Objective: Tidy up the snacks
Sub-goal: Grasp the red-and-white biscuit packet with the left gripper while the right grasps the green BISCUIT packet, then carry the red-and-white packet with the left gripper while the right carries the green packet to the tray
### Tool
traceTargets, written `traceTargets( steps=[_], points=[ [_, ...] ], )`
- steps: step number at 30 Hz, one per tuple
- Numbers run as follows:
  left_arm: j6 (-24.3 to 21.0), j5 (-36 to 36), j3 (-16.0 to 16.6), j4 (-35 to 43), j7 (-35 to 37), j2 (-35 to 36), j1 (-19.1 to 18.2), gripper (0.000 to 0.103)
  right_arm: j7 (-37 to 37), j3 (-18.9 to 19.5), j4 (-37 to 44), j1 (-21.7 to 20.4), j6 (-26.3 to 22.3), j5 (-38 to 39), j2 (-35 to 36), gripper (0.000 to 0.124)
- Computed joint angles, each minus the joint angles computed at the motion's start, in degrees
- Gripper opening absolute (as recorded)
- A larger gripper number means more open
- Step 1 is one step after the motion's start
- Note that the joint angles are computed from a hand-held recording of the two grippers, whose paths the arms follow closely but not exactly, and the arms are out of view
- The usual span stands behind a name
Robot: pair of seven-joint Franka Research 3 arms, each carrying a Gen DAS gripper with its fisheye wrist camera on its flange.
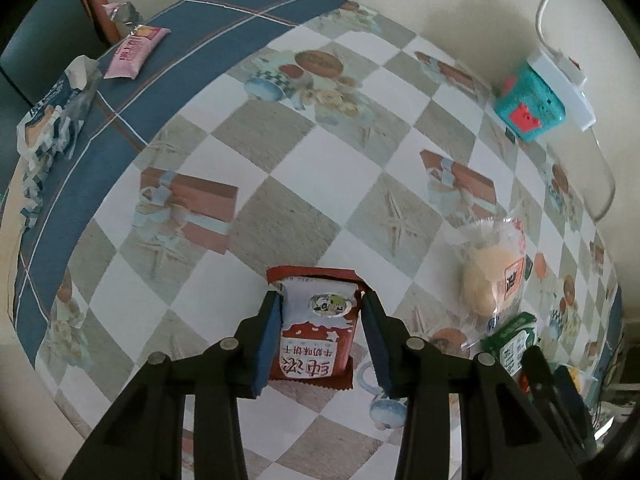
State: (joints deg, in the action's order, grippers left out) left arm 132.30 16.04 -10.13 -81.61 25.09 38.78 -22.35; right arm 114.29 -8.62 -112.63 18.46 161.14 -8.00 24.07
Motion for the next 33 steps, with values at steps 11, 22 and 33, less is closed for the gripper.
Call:
traceTargets(
  steps=[11,22,33],
  points=[
    [0.39,0.71,0.1,-1.07,-0.54,-0.91,0.12,0.043,0.13,-0.43,4.67,0.73,-1.59,1.11,5.45,0.087],
    [0.47,0.52,0.18,-0.78,-0.67,-0.58,0.08,0.043,0.51,-1.61,4.7,1.72,-0.32,1.41,6.49,0.051],
    [1.12,1.53,0.24,-2.55,-2.25,-2.63,-0.71,0.042,-0.38,-1.17,1.06,1.32,-0.11,0.4,2.11,0.043]
  ],
)
